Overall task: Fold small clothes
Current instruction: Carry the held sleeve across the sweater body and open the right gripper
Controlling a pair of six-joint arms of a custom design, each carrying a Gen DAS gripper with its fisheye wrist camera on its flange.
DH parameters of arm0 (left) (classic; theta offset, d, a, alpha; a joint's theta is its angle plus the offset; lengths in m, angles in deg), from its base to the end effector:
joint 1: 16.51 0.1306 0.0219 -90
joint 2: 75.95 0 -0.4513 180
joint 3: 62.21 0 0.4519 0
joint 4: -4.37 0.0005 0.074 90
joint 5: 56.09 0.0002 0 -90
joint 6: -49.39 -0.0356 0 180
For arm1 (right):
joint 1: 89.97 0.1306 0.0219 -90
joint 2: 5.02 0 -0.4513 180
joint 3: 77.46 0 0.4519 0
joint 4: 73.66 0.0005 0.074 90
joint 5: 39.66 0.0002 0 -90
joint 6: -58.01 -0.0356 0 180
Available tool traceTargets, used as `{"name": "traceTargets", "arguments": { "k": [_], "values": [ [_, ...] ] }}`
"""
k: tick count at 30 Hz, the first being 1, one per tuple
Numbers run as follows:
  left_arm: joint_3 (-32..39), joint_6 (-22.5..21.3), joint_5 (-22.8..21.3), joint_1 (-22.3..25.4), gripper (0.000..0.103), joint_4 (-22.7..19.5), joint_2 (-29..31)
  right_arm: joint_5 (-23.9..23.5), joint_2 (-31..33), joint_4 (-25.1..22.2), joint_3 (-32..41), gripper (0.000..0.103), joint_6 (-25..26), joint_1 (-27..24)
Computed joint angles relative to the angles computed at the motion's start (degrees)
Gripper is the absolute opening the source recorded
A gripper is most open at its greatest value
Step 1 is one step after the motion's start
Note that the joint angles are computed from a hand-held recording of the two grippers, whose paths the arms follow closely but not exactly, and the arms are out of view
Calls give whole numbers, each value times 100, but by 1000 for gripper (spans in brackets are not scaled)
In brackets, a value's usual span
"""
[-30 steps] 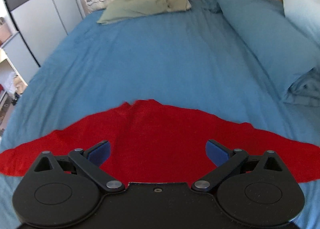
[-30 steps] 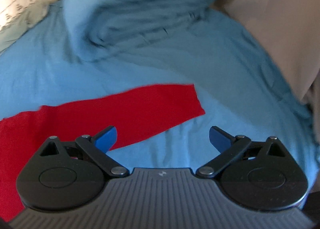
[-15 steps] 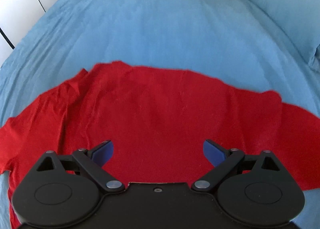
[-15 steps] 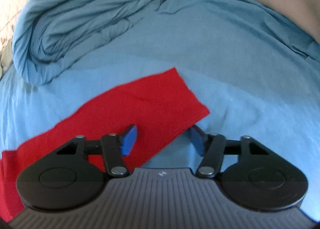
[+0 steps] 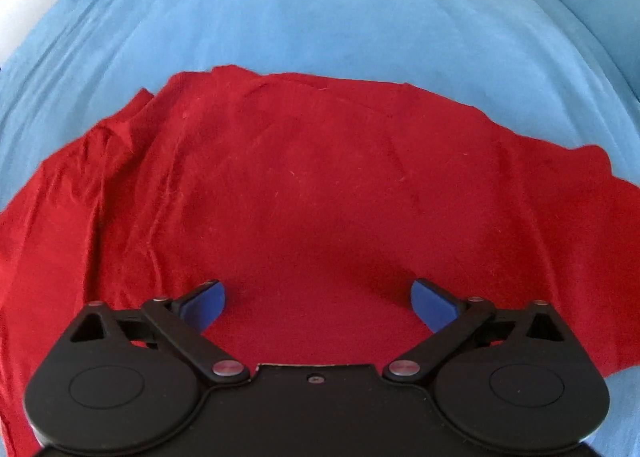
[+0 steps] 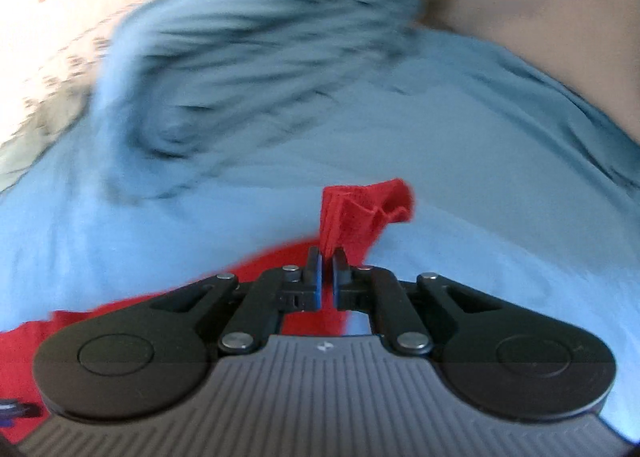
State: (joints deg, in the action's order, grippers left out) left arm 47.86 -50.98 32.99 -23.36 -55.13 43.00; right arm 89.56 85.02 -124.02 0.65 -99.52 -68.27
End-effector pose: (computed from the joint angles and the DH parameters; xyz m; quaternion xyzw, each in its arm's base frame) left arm 0.7218 -0.0866 0.3538 0.1456 0.9714 0.0136 0.1872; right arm 0.4837 0.1677 0.3985 0.4301 0.8111 -0.0735 0.3894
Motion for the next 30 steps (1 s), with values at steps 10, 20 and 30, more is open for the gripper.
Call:
{"name": "traceTargets", "arguments": {
  "k": [10,20,30],
  "values": [
    [467,19,834,673,102,13,-132,-1178,1358,2307,1919,20,2433,663],
    [523,-285,1459,1438,101,-152,-48,-2792,3193,2269,3334,20,3862,1333],
    [411,-414,2173,1534,101,-353,15,-2805,3532,1846,3585,32,4923,1473]
  ]
}}
